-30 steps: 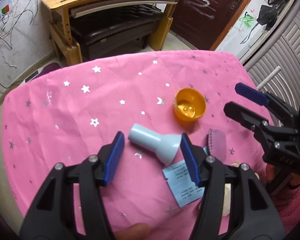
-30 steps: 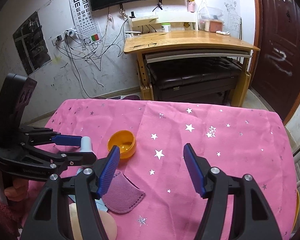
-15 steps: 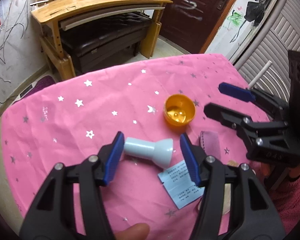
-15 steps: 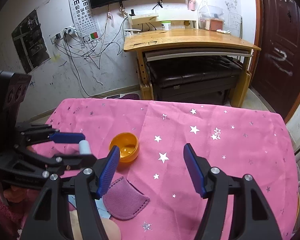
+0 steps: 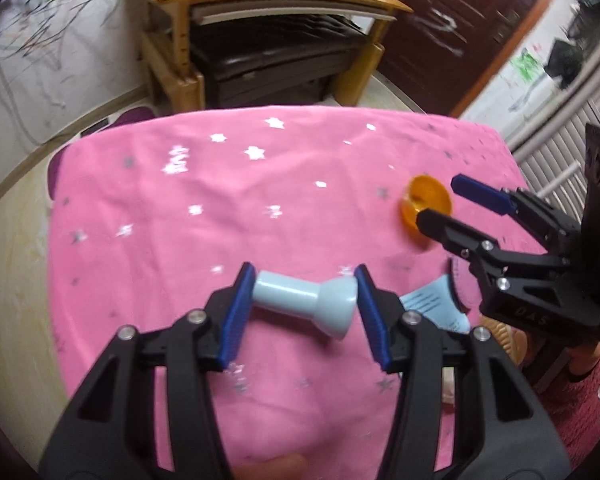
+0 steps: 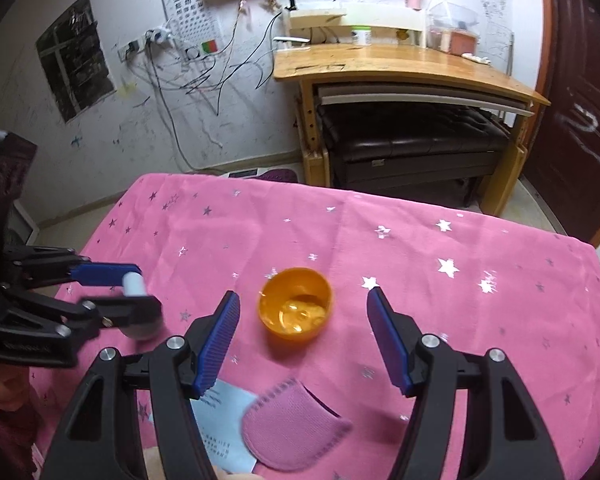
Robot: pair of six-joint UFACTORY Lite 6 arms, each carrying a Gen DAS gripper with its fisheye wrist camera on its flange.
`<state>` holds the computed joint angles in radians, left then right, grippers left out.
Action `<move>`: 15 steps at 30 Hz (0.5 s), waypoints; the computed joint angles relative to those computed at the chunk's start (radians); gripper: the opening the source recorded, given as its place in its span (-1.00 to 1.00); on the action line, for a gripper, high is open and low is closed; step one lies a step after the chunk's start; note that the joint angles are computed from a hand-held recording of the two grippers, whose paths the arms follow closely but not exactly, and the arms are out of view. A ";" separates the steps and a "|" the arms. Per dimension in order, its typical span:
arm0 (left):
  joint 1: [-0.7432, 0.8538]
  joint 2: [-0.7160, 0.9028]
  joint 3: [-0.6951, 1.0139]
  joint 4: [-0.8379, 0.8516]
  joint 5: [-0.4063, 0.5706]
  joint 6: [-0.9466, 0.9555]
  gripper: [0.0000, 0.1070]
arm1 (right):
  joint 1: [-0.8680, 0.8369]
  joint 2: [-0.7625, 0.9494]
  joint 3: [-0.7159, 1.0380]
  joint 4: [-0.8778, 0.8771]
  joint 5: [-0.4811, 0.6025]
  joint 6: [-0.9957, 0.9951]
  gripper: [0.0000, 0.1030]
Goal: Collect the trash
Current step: 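Grasp the white cone with left tool while right tool grasps the orange cup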
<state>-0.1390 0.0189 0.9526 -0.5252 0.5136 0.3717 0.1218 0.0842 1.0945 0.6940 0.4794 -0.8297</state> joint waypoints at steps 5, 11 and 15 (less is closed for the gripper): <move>0.047 -0.063 -0.037 -0.044 0.014 0.036 -0.09 | 0.066 0.066 0.061 -0.207 -0.013 0.188 0.17; 0.016 -0.116 -0.050 0.002 0.015 -0.037 -0.09 | 0.095 0.064 0.034 -0.310 -0.090 0.263 -0.32; -0.016 -0.136 -0.039 0.057 0.017 -0.116 -0.09 | 0.050 -0.012 -0.019 -0.167 -0.085 0.117 -0.32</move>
<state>-0.1546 -0.1171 0.9133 -0.4679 0.5306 0.2556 0.1722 0.0727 1.0753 0.5265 0.3946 -0.7125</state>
